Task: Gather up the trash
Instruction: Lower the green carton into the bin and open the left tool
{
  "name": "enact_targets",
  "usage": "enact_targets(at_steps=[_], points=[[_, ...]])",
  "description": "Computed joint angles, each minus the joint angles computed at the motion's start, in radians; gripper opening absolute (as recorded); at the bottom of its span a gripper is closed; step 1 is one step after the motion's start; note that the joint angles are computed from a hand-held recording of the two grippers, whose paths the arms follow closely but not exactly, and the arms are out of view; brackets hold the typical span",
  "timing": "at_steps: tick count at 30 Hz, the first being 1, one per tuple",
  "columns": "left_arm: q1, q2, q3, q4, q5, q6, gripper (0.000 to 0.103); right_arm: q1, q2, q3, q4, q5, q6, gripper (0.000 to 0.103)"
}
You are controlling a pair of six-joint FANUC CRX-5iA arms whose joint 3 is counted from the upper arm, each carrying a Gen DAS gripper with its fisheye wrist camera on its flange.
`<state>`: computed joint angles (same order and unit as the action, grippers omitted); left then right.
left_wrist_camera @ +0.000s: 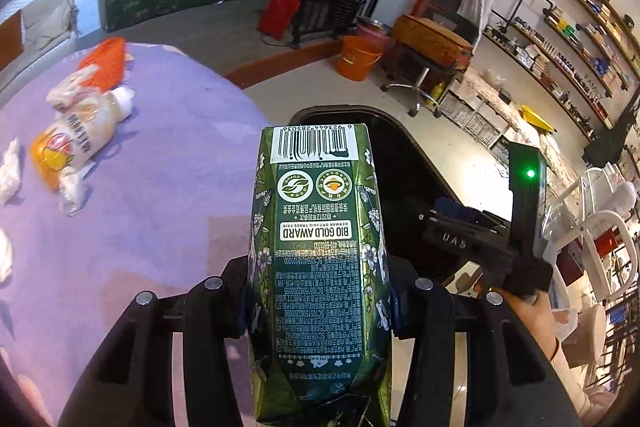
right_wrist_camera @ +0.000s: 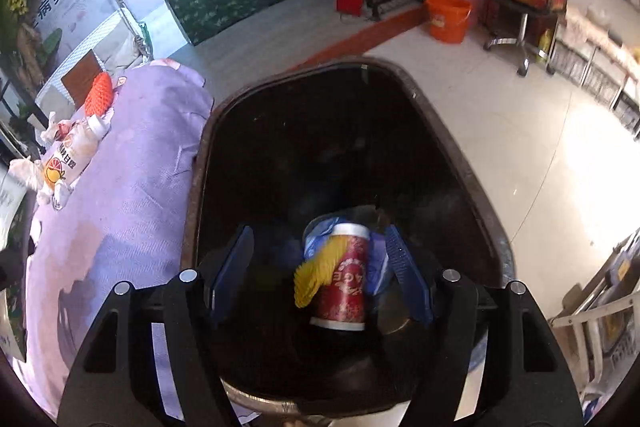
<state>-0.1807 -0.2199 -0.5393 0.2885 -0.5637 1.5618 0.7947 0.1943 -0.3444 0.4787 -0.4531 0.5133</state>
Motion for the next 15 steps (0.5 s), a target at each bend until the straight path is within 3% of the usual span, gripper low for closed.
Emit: enact_targets(at_steps=[3,5,8,15], points=[[-0.028,0.039,0.022,0.025,0.017,-0.028,0.048,-0.001,-0.051,-0.088,0.191,0.044,-0.171,0.07],[-0.048,0.064,0.038,0.038,0.033,-0.052,0.048,-0.02,-0.085,-0.145,0.36,0.065,-0.317,0.083],[-0.075,0.118,0.071,0.066,0.042,-0.087,0.048,-0.059,-0.146,-0.224,0.596,0.073,-0.523,0.088],[-0.122,0.237,0.181,0.028,0.004,-0.081,0.048,-0.107,-0.231,-0.283,0.695,0.062,-0.644,0.093]])
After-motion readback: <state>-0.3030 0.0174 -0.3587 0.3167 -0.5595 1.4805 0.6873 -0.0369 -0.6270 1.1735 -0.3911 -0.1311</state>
